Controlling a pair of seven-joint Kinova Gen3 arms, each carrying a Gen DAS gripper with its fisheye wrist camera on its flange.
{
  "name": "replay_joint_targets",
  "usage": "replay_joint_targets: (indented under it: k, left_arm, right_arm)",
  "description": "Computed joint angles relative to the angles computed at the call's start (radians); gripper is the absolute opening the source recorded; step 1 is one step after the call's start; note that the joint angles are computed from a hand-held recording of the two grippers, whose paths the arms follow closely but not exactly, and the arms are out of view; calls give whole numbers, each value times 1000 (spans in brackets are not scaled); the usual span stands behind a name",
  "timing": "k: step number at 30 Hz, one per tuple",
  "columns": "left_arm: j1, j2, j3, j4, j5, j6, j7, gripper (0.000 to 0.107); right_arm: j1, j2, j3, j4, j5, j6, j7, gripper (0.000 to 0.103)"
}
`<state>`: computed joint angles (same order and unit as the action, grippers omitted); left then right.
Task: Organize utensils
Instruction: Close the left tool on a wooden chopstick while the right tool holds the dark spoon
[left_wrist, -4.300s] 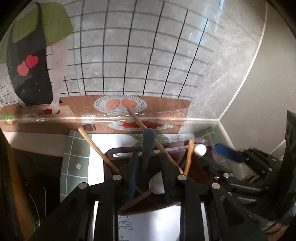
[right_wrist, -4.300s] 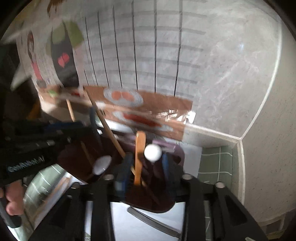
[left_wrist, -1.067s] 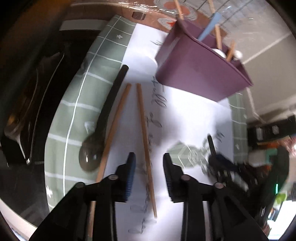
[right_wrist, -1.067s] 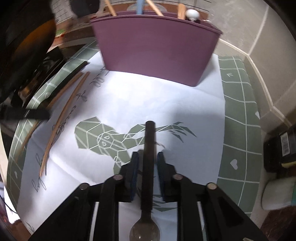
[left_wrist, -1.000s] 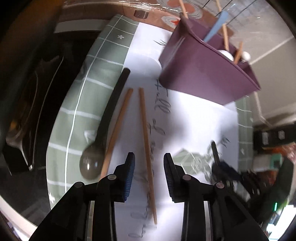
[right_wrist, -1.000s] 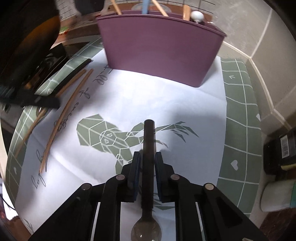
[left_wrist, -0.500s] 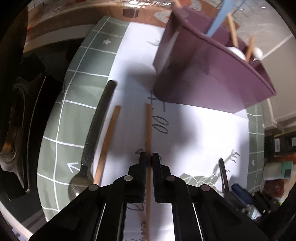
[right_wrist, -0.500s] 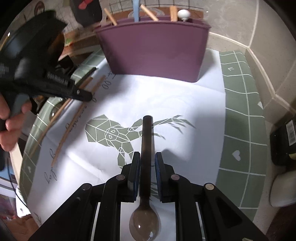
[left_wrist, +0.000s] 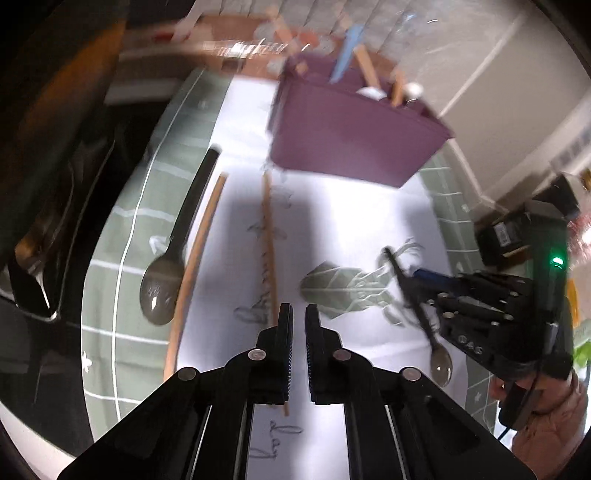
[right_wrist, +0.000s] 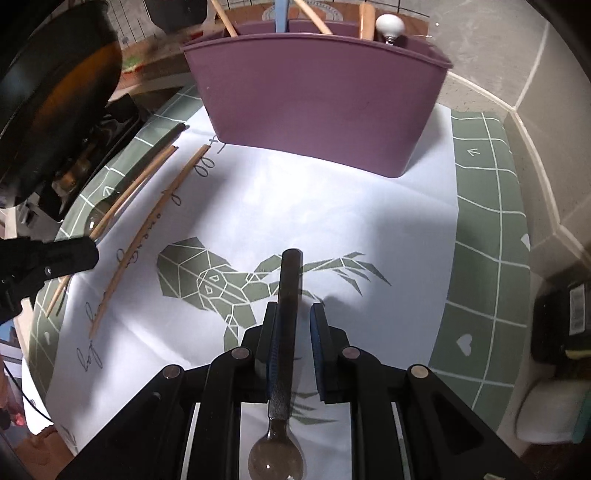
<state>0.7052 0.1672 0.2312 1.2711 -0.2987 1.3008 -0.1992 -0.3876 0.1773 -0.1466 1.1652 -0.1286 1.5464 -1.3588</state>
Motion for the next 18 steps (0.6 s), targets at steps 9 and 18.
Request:
replay_joint_targets:
  k: [9, 18]
  left_arm:
    - [-103, 113, -49, -176, 100, 120, -138, 26]
    - [-33, 179, -93, -195, 30, 120, -222, 17]
  right_arm:
    - [8, -7, 0, 22, -32, -12, 4, 20]
    - [80, -54, 23, 47, -86, -21, 79, 21]
